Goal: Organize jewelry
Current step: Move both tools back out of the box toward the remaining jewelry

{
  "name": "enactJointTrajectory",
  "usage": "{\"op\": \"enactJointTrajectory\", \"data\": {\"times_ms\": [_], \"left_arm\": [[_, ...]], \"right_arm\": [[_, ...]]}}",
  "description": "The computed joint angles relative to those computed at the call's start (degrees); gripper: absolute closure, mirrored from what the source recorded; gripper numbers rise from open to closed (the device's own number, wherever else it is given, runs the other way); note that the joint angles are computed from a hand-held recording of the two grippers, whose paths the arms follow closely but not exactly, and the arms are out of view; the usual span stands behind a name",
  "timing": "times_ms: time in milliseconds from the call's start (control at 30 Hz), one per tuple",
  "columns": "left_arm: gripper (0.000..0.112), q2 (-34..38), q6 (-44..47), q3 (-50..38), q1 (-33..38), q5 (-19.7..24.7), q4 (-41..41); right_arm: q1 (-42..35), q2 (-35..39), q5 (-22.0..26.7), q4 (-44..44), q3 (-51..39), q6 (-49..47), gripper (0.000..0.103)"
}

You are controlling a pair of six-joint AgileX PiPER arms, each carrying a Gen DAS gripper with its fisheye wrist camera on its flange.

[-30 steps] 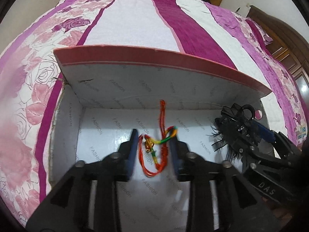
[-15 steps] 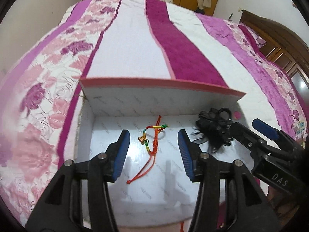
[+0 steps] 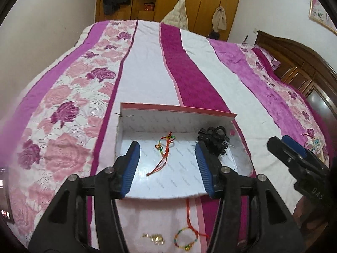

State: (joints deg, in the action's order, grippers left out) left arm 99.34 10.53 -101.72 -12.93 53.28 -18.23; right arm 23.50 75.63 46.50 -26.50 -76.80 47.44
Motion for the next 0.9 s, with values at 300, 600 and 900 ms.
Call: {"op": "enactJointTrajectory", "data": {"times_ms": [300, 600, 900], "left_arm": [[0.061, -9.96, 4.47, 12.23, 3.82, -1.83, -3.59], [0.061, -18.07, 9.14, 25.17, 7.62, -1.87, -5.02], [0.060, -22.32, 12.27, 35.18, 8.46, -1.78, -3.84]], "right_arm": [[10.05, -8.56, 5.54, -7.72, 5.01, 8.63, 0.021], [21.15, -15.43, 12.87, -12.29, 13.97, 19.18, 0.021], [30.30, -19.24, 19.56, -11.69, 22.03, 26.49, 0.021]]}}
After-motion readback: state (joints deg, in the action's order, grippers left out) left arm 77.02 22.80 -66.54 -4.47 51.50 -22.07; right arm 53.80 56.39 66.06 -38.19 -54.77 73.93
